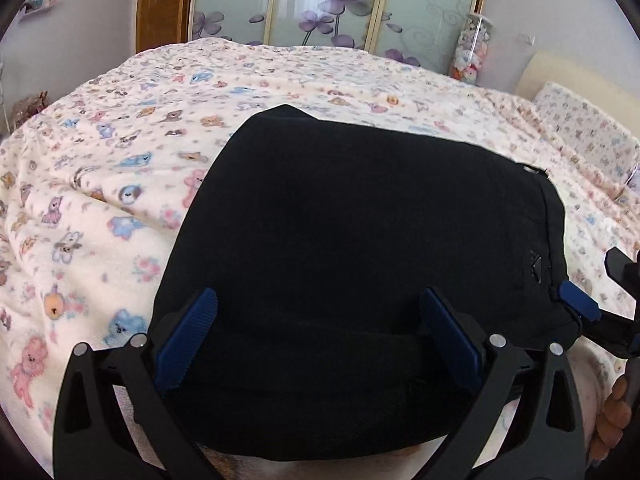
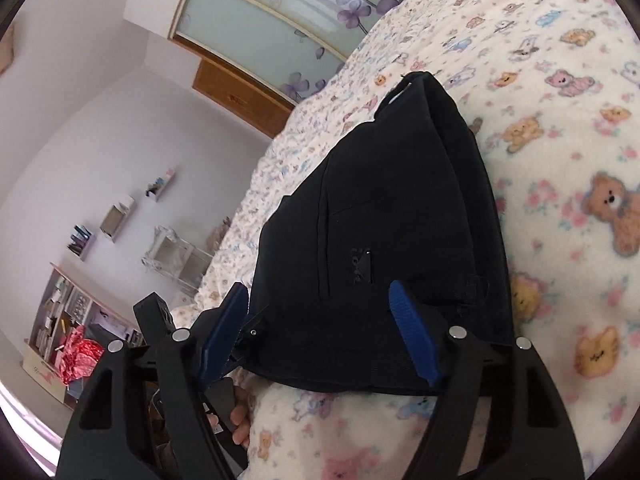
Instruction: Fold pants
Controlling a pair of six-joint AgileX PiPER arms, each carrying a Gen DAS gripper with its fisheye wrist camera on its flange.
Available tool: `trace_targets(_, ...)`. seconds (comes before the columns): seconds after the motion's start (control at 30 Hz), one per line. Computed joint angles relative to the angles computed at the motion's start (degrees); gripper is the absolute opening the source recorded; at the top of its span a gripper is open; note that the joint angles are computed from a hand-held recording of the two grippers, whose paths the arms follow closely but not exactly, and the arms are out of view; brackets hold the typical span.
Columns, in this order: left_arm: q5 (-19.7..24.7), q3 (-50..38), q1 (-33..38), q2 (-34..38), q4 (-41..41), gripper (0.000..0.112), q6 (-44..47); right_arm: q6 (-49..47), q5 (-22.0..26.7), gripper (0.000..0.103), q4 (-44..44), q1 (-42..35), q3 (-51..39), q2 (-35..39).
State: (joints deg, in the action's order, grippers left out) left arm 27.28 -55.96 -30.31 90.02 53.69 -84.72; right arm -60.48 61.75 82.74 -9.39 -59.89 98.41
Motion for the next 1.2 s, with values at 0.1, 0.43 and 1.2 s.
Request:
trace_targets(0.1, -6.0, 4.0, 2.1, -2.7, 5.1, 0.101, -6.1, 3.1, 1.1, 0.087, 2.0, 0.6, -2.7, -2.1)
trace_targets(0.43, -11.7, 6.9, 4.0, -4.8, 10.8, 0.101, -13.1, 23.5, -13.4, 0.091, -9.5, 11.3, -24.6, 6.0)
trace_targets(1.2, -11.9, 7.7, 3.8, -5.0, 14.2, 0.101, -15.5, 12.5, -14.1, 0.088, -10.6, 10.0, -7.0, 0.0)
